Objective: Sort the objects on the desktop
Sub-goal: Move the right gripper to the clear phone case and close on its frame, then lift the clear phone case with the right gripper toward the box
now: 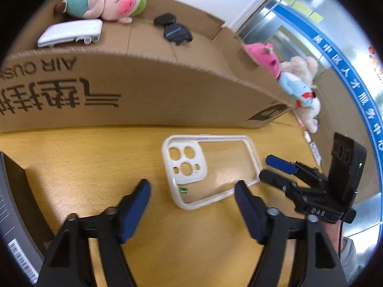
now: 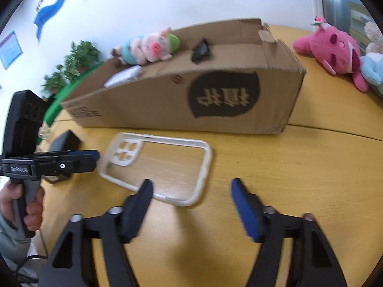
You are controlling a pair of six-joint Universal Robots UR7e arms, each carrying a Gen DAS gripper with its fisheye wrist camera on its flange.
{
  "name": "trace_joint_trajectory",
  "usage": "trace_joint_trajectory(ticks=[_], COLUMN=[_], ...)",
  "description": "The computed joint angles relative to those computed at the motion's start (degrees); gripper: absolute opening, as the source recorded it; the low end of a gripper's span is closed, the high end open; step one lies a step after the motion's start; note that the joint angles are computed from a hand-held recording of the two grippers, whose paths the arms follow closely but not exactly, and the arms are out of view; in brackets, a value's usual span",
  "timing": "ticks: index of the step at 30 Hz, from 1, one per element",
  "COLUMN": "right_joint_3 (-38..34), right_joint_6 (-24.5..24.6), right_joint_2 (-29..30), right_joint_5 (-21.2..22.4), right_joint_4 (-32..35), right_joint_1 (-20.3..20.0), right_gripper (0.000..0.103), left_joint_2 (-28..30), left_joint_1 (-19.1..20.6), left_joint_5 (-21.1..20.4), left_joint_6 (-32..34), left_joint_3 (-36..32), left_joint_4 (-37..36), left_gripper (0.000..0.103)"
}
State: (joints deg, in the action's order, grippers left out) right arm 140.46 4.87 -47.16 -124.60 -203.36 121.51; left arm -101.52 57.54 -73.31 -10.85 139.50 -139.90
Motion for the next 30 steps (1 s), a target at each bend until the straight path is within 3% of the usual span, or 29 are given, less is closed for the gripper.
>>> trace_joint_trajectory(ticks=[2, 4, 6, 8, 11, 15, 22, 27, 30], right_joint_3=[-0.68, -1.09, -1.16, -1.20, -1.12, 0.45, 0.25, -4.33, -8.31], right_joint_6=[-0.60, -1.07, -1.53, -1.48, -1.06, 0.01, 0.35, -4.29, -7.85], right_joint_2=[1.03, 1.50, 2.28, 3.28, 3.80, 2.40, -1.39, -4.70, -5.12], right_joint_5=[-2.26, -3.31, -3.59, -4.12, -5.24, -2.14, -4.20, -6.79, -6.74], right_joint_4=[-0.02, 0.17, -1.04, -2.16, -2.40, -3.69, -6.49, -5.52, -3.87], right_joint_1=[0.08, 0.20, 0.14, 0.50, 1.59, 0.97, 6.88, 11.60, 11.97], right_gripper=[0.038, 0.033, 0.018, 0.012, 0.011, 0.010, 0.010, 0.010, 0.010], left_joint_2=[0.15, 0.14, 0.10, -0.11, -0.54, -2.46, -8.39, -8.64, -7.30], left_joint_1=[-1.17, -2.18, -2.43, -2.98, -3.56, -4.84, -11.95, -14.34, -14.37], left_joint_5=[2.29, 4.80, 5.69, 7.00, 8.43, 9.10, 12.30, 13.89, 15.17], left_joint_6=[0.82, 0.33, 0.26, 0.49, 0.65, 0.37, -0.38, 1.65, 3.73], left_joint_3=[0.40, 0.96, 1.15, 1.47, 1.73, 2.19, 1.07, -2.53, -5.23], left_joint_4=[-0.04, -0.24, 0.25, 0.52, 0.91, 1.14, 2.50, 1.47, 0.01], left_gripper=[0.053, 0.040, 0.018, 0.011, 0.010, 0.010, 0.010, 0.010, 0.010])
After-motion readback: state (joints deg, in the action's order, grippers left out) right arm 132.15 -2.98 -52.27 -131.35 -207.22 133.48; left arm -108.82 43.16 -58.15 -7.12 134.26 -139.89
